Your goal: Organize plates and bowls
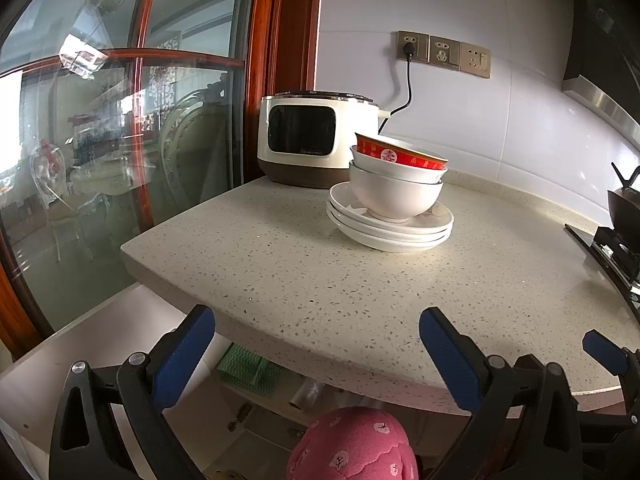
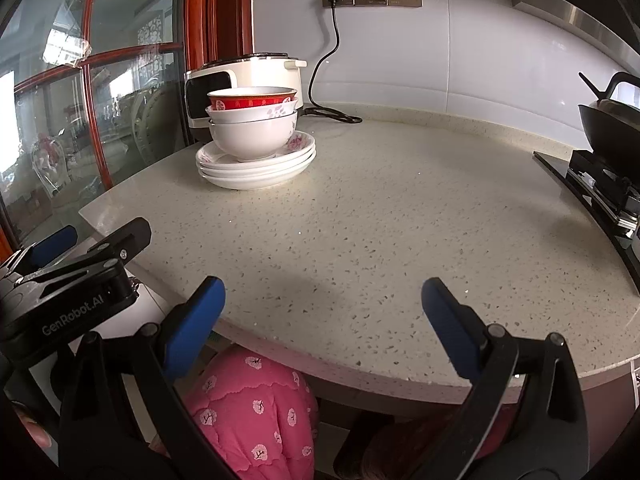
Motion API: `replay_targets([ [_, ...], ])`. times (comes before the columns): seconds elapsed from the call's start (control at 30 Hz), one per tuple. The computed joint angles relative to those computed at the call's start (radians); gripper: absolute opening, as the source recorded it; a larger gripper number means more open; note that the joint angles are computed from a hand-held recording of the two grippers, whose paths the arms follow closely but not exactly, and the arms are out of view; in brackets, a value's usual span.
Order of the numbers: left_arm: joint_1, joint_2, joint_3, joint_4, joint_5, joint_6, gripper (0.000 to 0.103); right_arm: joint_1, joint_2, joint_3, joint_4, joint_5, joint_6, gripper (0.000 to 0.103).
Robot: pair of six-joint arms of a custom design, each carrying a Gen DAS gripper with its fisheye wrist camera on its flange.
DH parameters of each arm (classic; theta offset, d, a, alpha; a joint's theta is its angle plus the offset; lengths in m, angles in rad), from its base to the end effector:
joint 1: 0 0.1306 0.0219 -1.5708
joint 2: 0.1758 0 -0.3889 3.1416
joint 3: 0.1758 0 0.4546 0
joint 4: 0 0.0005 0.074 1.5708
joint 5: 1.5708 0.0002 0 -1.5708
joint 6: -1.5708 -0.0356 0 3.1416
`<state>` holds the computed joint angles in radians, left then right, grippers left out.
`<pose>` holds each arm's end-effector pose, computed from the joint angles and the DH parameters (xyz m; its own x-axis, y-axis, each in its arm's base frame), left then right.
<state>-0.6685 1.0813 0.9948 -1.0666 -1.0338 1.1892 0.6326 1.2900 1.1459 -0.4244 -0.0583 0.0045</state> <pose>0.3263 -0.2194 0.3769 -0.3075 -0.3621 -0.8800 -0.6495 0.7557 -0.0840 0.4211 0.3106 0.3929 -0.4314 -0.3218 -0.8428 -0.6318 0.7747 0.0276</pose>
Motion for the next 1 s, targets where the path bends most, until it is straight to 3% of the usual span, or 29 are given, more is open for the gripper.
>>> replay_targets([
  [1.0,-0.002,0.012,0.001,-0.001,0.017,0.003,0.103,0.0,-0.003,-0.013,-0.013,0.004,-0.023,0.099],
])
